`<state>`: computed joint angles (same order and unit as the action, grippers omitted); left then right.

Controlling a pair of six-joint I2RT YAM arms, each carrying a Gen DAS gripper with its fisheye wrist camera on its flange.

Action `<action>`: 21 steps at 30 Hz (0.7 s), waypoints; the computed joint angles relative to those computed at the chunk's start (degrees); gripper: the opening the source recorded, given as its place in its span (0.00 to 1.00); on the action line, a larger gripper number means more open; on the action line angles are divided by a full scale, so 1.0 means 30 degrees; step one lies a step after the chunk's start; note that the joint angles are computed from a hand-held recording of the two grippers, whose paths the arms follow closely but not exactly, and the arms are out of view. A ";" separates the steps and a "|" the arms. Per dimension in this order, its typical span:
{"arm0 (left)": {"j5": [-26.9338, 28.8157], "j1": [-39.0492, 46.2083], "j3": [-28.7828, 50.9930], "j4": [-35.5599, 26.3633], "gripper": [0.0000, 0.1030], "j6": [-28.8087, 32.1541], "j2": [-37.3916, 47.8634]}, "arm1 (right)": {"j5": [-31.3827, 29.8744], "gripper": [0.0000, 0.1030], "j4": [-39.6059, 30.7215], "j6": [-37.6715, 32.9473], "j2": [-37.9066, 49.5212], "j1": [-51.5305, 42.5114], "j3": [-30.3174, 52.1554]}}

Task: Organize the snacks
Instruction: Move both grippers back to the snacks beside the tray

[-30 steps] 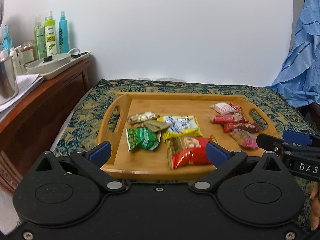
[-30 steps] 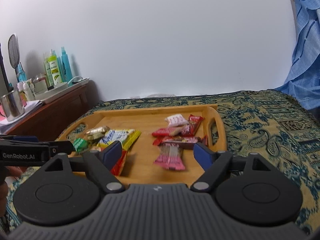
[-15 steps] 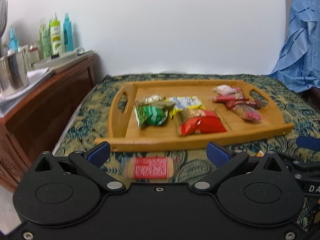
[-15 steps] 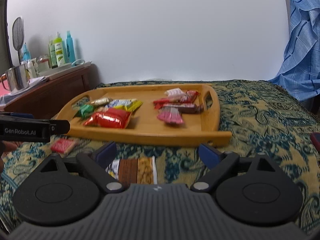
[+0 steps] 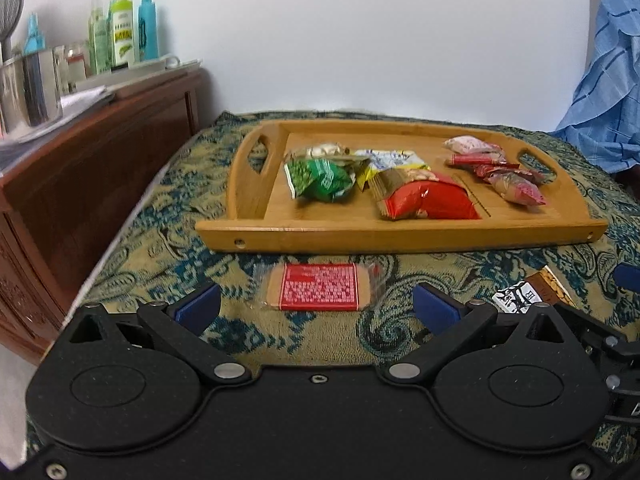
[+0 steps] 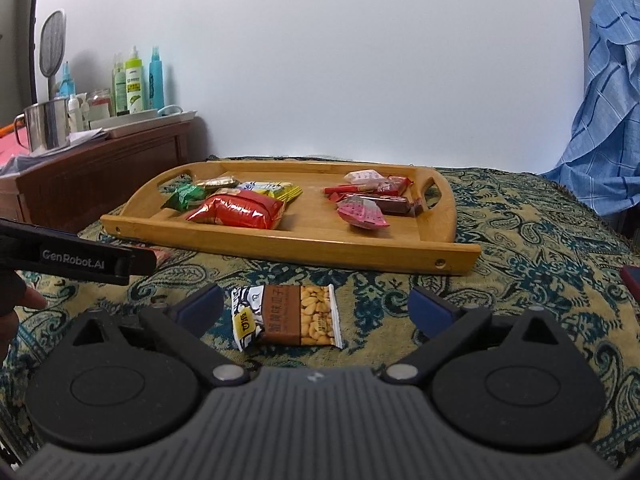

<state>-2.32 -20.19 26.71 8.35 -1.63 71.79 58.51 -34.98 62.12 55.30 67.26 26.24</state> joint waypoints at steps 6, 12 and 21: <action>0.0229 0.0092 0.0562 0.0198 1.00 -0.0571 0.1224 | -0.0542 1.00 0.1626 -0.0862 0.0583 -0.0454 -0.0260; 0.0163 -0.0054 0.0987 0.0180 1.00 -0.0857 0.2123 | -0.0787 1.00 0.2900 -0.1320 0.1261 -0.0787 -0.0412; 0.0323 -0.0048 0.1145 0.0426 0.94 -0.1359 0.2481 | -0.1005 0.95 0.4003 -0.1566 0.1970 -0.1031 -0.0490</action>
<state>-1.36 -20.33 30.15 9.63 -5.71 79.23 55.50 -22.98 57.42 61.21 64.17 24.77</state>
